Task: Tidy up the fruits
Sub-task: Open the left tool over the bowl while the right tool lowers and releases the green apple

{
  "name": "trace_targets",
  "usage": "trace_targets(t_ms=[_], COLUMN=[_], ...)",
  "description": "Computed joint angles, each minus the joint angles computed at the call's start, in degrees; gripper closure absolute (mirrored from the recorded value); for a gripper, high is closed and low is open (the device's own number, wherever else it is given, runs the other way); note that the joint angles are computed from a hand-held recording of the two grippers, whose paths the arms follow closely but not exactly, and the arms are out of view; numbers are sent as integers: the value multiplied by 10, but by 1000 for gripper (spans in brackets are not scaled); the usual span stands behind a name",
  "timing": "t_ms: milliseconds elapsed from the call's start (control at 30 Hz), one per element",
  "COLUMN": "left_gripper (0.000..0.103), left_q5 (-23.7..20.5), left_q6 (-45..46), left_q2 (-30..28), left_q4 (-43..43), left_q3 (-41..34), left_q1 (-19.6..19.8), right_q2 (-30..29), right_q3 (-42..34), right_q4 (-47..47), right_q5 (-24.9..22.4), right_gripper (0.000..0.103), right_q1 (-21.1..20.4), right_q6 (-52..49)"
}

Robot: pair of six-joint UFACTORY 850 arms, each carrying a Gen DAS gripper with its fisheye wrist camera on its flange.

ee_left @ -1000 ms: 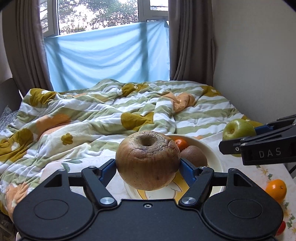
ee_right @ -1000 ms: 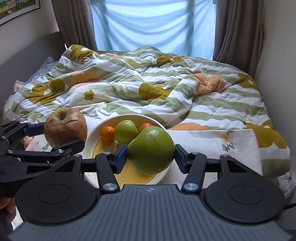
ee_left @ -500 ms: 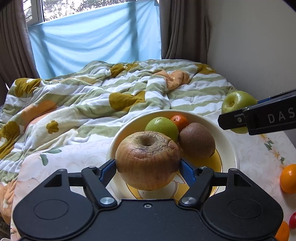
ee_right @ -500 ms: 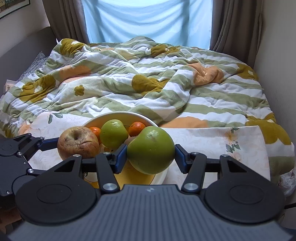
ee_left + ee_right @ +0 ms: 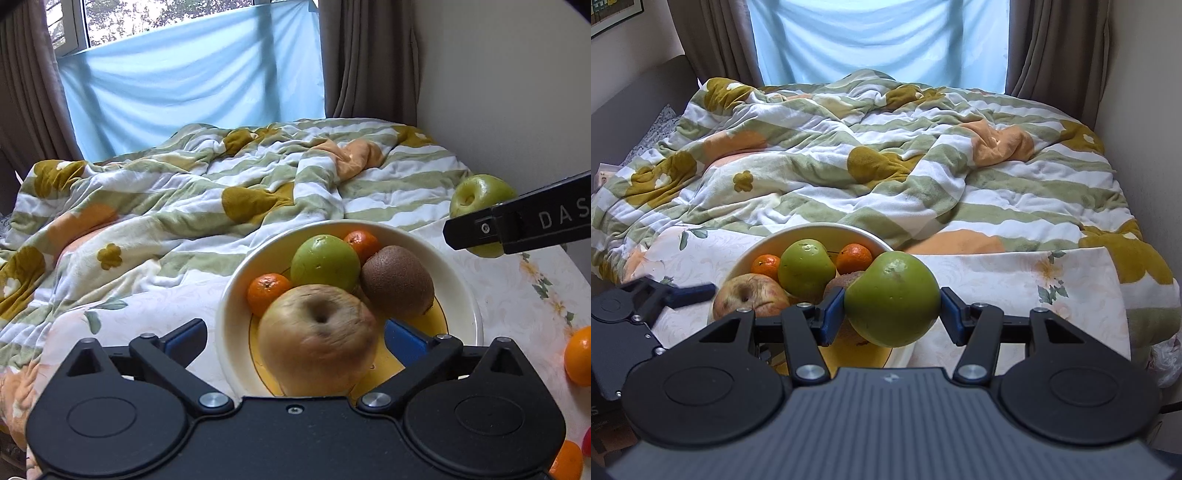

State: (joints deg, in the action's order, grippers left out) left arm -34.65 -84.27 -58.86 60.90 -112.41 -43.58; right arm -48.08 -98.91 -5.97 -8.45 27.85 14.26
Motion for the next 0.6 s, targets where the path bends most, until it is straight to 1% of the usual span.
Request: trace_targets(t_ms=[100,233,333,433,600], left_gripper=[0,0,0,0,0], left_q5=[-5,-13,-33,-47,-68], left_q6=[1,-40,-66,-82,-117], left_q2=[14,42,61,77,106], left_q4=[-21,1,20,31,40], left_q3=[13,49,73,94,133], left_q1=[0,-5,-12,-19,-27], right_q2=[5,13,20,22,20], right_q3=[4,12,19,22,18], right_q4=[16,50,75,159,232], right_q5=[5,9,11,10,1], right_gripper=[33,33,33,33,33], right_q1=[-3,-5,-3,-2,8], right_q6=[-18,-53,-83,-171,-262])
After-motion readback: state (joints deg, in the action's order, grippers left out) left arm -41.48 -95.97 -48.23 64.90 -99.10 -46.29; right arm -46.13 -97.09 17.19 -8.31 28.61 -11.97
